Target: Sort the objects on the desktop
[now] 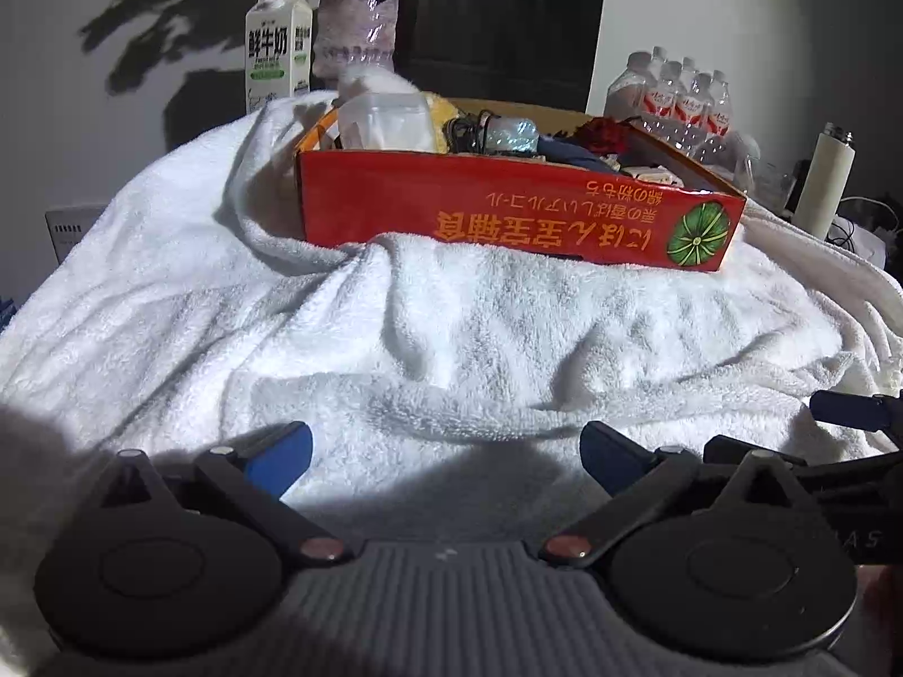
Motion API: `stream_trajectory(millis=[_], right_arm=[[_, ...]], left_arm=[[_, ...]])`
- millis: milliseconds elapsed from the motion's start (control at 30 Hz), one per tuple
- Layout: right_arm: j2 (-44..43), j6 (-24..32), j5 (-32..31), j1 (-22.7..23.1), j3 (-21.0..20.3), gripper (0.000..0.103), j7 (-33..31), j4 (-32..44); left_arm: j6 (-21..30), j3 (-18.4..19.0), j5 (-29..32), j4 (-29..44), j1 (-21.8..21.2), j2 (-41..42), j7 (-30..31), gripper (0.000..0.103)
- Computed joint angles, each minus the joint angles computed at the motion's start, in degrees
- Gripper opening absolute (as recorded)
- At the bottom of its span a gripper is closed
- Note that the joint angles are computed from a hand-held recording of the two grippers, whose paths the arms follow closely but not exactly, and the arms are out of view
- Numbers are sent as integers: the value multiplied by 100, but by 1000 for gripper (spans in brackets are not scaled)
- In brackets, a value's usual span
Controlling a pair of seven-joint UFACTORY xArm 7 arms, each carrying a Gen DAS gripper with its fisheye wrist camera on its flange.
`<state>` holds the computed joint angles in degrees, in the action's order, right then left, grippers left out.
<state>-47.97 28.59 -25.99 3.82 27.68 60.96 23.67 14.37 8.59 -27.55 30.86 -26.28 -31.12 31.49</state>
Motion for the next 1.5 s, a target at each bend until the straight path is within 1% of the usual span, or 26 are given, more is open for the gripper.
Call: stream_trajectory(millis=[67, 133, 167, 200, 233, 300, 333, 367, 400, 467, 533, 567, 600, 667, 700, 733, 767, 833, 867, 967, 1100, 1133, 1167, 1233, 1367, 1500], right_arm=[[-7, -29, 43, 58, -83, 103, -36, -33], [-50, -103, 119, 120, -185, 103, -61, -103], [-71, -139, 152, 132, -212, 103, -66, -128], [-90, -162, 177, 135, -221, 103, -73, -148], [-91, -163, 195, 129, -216, 103, -87, -147], [-64, -124, 209, 105, -182, 103, -121, -114], [-56, -110, 211, 96, -169, 103, -132, -105], [-58, -111, 216, 93, -166, 103, -136, -105], [-58, -122, 222, 89, -169, 103, -140, -108], [-63, -137, 230, 80, -157, 103, -135, -112], [-103, -166, 247, 84, -153, 103, -114, -137], [-170, -156, 269, 123, -166, 103, -119, -169], [-258, -112, 306, 169, -171, 103, -111, -196], [-446, 18, 390, 276, -176, 103, -98, -254], [-539, 45, 404, 325, -189, 103, -123, -297], [-620, 54, 403, 342, -181, 103, -136, -339], [-669, 78, 408, 354, -193, 103, -171, -363], [-738, 108, 405, 327, -208, 103, -222, -392], [-775, 71, 389, 286, -209, 103, -226, -421], [-677, -14, 369, 149, -237, 103, -308, -408], [-287, -173, 375, 52, -287, 103, -434, -280], [-188, -192, 344, 8, -244, 103, -459, -217], [-87, -149, 304, -59, -161, 103, -455, -131], [47, -108, 227, -140, -87, 103, -438, -24], [86, -179, 228, -143, -190, 103, -347, -46], [108, -107, 180, -153, -138, 103, -298, -6]], left_arm=[[718, 294, 0, 293, 42, -297, 154, 103], [1593, 807, -226, 678, 70, -746, 502, 103], [2103, 1043, -263, 932, 154, -899, 669, 103], [2576, 1176, -162, 1190, 354, -994, 753, 103], [2849, 1133, 52, 1377, 674, -1044, 719, 103], [2971, 819, 547, 1538, 1477, -1157, 489, 103], [3041, 720, 693, 1588, 1786, -1194, 358, 103], [3132, 709, 735, 1606, 1957, -1240, 295, 103], [3183, 781, 657, 1555, 1974, -1319, 359, 103], [3060, 855, 398, 1252, 1890, -1501, 551, 103], [2677, 745, 150, 787, 1716, -1640, 740, 103], [2333, 610, 31, 516, 1587, -1680, 841, 103], [1871, 471, -80, 265, 1426, -1673, 954, 103], [830, 177, -250, -148, 1046, -1500, 1031, 103], [395, 158, -330, -256, 719, -1367, 1101, 103], [129, 276, -417, -276, 338, -1202, 1206, 103], [-20, 461, -499, -264, -55, -1049, 1322, 103], [-217, 515, -601, -187, -458, -673, 1198, 103], [-333, 607, -660, -153, -685, -509, 1236, 103], [-728, 521, -647, -104, -880, -44, 1067, 103], [-877, 538, -588, -26, -978, 279, 761, 103], [-970, 603, -610, -37, -1072, 306, 765, 103], [-991, 566, -544, -31, -1042, 352, 707, 103], [-816, 512, -417, 36, -927, 419, 573, 103], [-616, 586, -488, 125, -946, 464, 588, 103], [-606, 489, -565, 125, -864, 468, 618, 103]])
